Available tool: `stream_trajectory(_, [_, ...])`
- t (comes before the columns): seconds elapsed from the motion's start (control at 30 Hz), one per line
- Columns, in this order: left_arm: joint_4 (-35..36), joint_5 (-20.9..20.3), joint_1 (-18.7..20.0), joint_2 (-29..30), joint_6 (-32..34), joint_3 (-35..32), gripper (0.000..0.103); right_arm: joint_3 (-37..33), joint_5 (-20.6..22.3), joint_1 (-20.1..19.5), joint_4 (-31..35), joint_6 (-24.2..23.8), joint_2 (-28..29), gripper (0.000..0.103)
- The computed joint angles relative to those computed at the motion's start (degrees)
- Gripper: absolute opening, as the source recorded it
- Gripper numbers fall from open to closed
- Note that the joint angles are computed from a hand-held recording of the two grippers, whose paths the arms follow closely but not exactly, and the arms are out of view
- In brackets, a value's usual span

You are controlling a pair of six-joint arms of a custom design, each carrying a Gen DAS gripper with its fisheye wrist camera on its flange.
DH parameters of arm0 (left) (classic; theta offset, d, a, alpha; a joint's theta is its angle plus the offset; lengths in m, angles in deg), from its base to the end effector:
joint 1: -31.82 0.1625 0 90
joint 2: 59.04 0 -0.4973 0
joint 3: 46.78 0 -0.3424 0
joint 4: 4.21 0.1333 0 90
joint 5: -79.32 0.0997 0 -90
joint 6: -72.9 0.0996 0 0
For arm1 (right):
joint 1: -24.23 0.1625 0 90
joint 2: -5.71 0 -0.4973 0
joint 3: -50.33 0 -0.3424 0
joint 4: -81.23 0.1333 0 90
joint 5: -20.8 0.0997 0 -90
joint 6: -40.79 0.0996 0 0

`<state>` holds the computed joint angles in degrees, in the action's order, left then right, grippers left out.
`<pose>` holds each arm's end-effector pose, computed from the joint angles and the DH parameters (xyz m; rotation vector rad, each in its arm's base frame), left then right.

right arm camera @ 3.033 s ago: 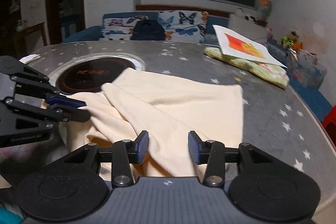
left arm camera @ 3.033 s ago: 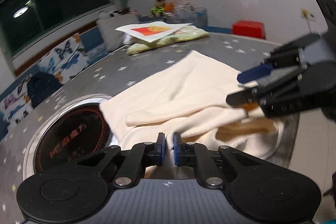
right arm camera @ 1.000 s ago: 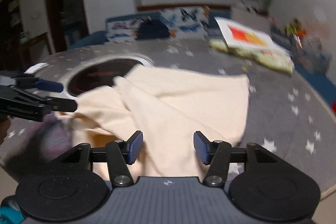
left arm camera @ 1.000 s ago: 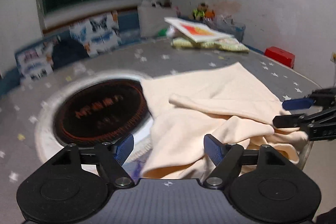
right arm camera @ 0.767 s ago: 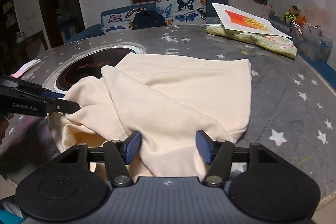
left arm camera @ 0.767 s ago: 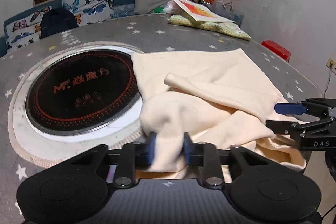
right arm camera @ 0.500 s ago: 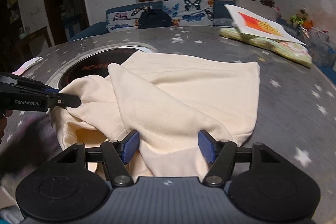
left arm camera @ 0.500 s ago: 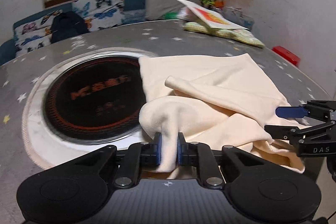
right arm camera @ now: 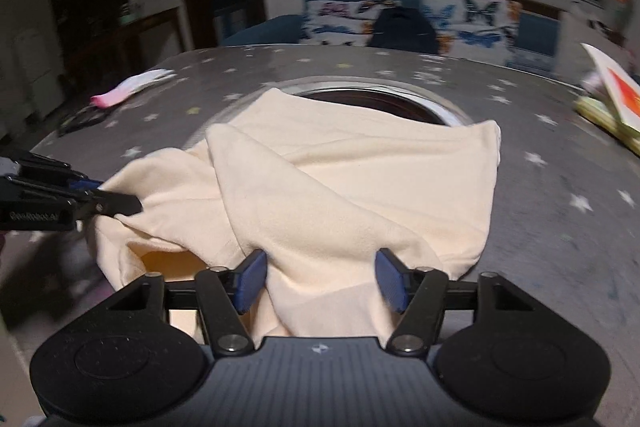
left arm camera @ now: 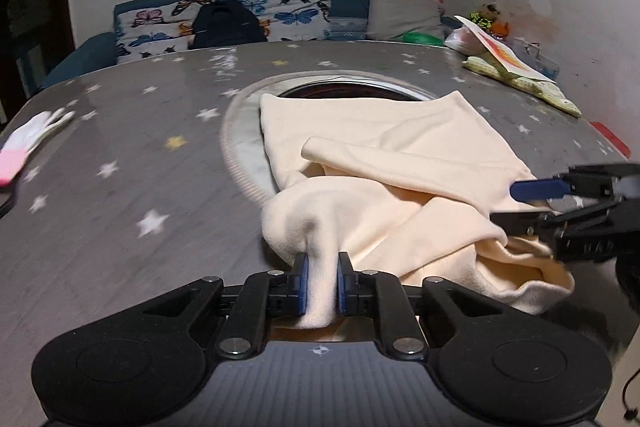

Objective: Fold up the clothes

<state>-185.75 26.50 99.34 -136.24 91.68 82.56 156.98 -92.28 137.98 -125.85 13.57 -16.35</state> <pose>0.0076 -0.4877 0.3791 0.5705 2.3293 -0.8779 0.3386 -0.5355 -0.0153 0.9900 -2.4406 0.7495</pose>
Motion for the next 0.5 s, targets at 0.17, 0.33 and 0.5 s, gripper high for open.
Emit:
stream_trajectory(0.17, [-1.69, 0.77, -0.37, -1.06, 1.50, 1.13, 0.026, -4.70, 3.09, 2.00, 3.16, -2.37, 0.97, 0.057])
stream_trajectory(0.33, [-4.08, 0.73, -1.56, -2.70, 3.39, 3.18, 0.043, -13.15, 2.85, 3.36, 11.85, -4.67, 4.07, 0.054])
stream_trajectory(0.5, [-4.72, 0.53, -2.82, -4.38, 4.57, 4.20, 0.050, -17.73, 0.36, 3.39, 16.09, -5.26, 6.71, 0.023])
